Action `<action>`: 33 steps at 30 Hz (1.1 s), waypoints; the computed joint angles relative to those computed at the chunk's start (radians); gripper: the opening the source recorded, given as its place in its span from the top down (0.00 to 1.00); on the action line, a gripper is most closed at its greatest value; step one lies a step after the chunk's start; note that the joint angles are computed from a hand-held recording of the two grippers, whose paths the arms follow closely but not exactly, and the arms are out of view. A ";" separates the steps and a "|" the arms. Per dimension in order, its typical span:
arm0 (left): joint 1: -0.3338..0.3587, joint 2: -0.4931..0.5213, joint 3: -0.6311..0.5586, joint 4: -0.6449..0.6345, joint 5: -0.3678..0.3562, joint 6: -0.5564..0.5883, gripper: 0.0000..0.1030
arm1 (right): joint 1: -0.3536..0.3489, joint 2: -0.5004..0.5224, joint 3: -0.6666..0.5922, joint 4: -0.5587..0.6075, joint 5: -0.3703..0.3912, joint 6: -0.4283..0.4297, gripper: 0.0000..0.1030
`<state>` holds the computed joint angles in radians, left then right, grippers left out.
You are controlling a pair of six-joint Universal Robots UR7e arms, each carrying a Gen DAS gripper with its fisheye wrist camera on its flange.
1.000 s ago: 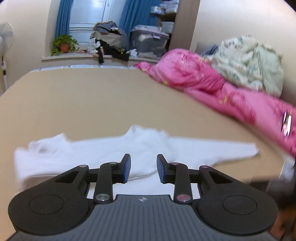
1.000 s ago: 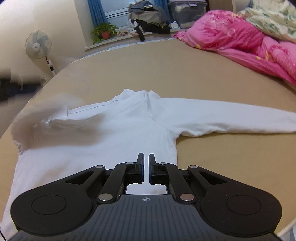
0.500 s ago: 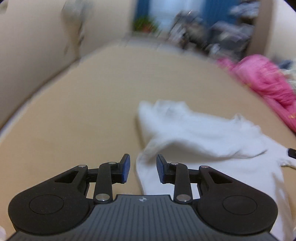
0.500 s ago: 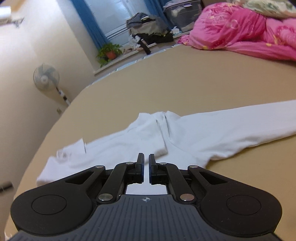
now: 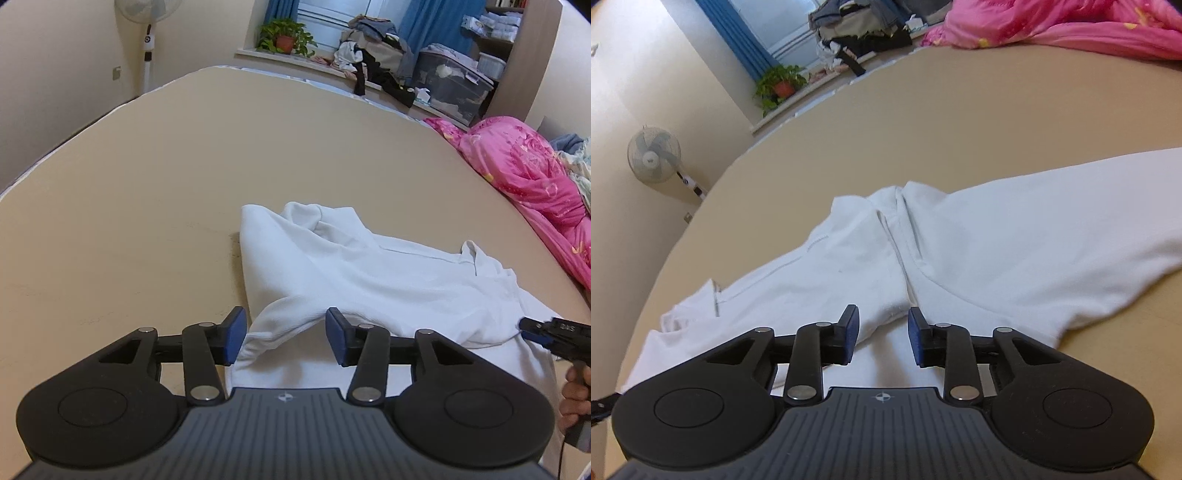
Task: Fold small clothes
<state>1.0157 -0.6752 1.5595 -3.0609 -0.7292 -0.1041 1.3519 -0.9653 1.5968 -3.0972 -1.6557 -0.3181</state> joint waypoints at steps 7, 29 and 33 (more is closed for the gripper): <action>-0.001 0.036 -0.026 -0.026 0.033 0.079 0.96 | 0.017 0.013 0.034 -0.186 0.045 -0.120 0.96; 0.034 0.029 -0.069 0.213 -0.028 -0.032 0.82 | -0.020 -0.094 0.077 -0.055 -0.082 -0.050 0.81; 0.046 0.061 -0.114 0.355 0.038 -0.070 0.81 | -0.005 -0.067 0.063 -0.119 -0.194 -0.196 0.79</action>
<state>1.0615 -0.6138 1.4455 -2.7054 -0.6916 -0.1745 1.3465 -1.0323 1.6602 -3.2163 -1.8492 -0.5141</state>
